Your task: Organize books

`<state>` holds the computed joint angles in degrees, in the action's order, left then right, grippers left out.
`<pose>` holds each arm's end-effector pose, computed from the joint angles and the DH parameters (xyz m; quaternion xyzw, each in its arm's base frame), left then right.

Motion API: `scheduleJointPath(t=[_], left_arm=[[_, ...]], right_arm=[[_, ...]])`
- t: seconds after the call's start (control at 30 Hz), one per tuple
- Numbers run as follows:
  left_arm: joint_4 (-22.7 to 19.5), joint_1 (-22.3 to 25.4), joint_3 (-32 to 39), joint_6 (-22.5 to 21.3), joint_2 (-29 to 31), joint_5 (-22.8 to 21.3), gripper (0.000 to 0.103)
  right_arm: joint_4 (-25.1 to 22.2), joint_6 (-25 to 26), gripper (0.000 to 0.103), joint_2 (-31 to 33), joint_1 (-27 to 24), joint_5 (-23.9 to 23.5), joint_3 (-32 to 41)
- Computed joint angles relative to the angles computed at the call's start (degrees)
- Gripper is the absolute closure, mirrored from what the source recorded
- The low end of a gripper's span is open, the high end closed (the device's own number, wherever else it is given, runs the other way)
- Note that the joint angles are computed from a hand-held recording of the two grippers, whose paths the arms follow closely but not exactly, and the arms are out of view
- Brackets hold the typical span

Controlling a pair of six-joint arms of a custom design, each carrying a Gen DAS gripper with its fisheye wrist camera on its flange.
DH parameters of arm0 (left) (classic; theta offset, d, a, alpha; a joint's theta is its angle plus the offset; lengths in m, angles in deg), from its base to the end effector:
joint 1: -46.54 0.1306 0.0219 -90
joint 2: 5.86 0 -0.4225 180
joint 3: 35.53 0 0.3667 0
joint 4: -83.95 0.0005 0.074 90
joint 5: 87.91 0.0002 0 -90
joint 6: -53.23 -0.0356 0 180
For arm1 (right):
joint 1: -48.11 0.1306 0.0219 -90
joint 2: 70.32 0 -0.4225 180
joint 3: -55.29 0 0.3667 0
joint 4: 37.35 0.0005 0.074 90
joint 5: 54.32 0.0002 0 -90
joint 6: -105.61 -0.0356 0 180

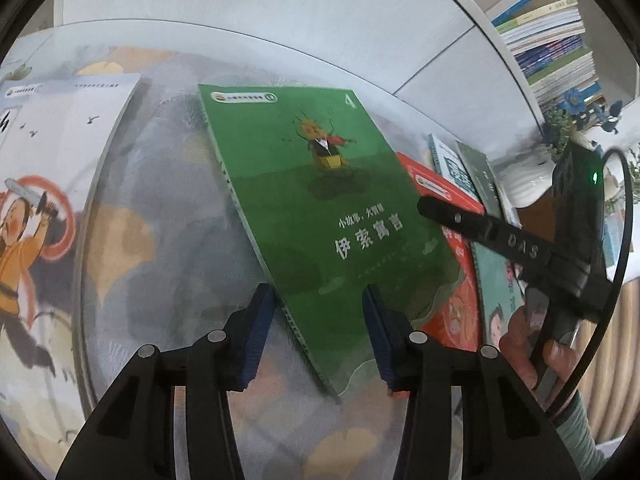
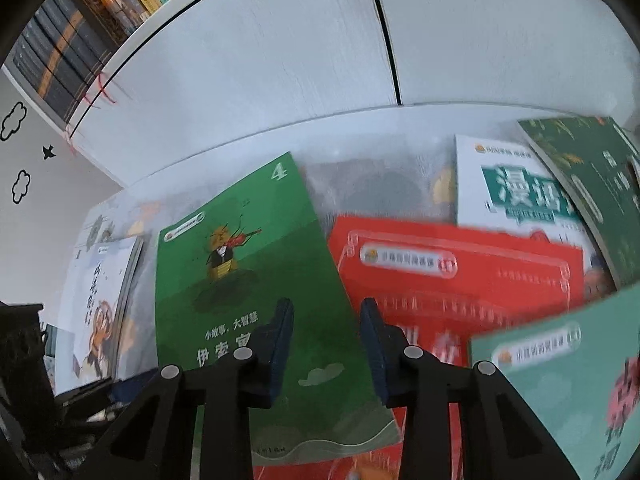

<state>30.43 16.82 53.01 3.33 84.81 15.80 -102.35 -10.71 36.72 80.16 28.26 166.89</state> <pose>0.3902 -0.2330 0.4497 -0.0507 0.9479 -0.2613 0.1752 0.4767 0.3033 0.4685 -0.0647 0.9629 0.1788 0.1917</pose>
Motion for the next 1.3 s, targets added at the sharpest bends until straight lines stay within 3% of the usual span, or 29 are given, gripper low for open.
scheduleJointPath(t=[0.17,0.3,0.6,0.8,0.97,1.1,1.3], left_arm=[[-2.76,-2.74,-3.25,-2.04,-5.07,-0.73,0.061],[-5.15,-6.15,-7.75,-1.75,-10.42,-0.96,0.061],[-8.98,-17.55,-15.77,2.77,-21.35,-0.76,0.061],[-8.75,-21.87,-17.66,8.88,-24.3,-4.15,0.065],[-6.92,-23.84,-18.47,11.33,-24.55,-5.51,0.065],[-3.8,-22.75,-20.39,13.7,-26.54,-3.31,0.065],[9.06,-18.38,-25.6,21.11,-32.38,4.95,0.065]], right_arm=[[-0.63,-2.27,0.068,-5.84,2.92,0.57,-6.15],[-1.31,-7.03,0.068,-12.72,7.41,1.46,-13.12],[-5.36,-20.9,0.068,-27.41,22.67,4.93,-26.71],[-5.35,-30.16,0.069,-33.08,27.65,5.93,-32.07],[-5.19,-32.47,0.068,-32.63,31.08,9.84,-32.08],[-4.53,-33.68,0.068,-32.42,32.59,11.46,-32.04],[-2.34,-36.61,0.068,-35.29,32.06,10.49,-34.48]])
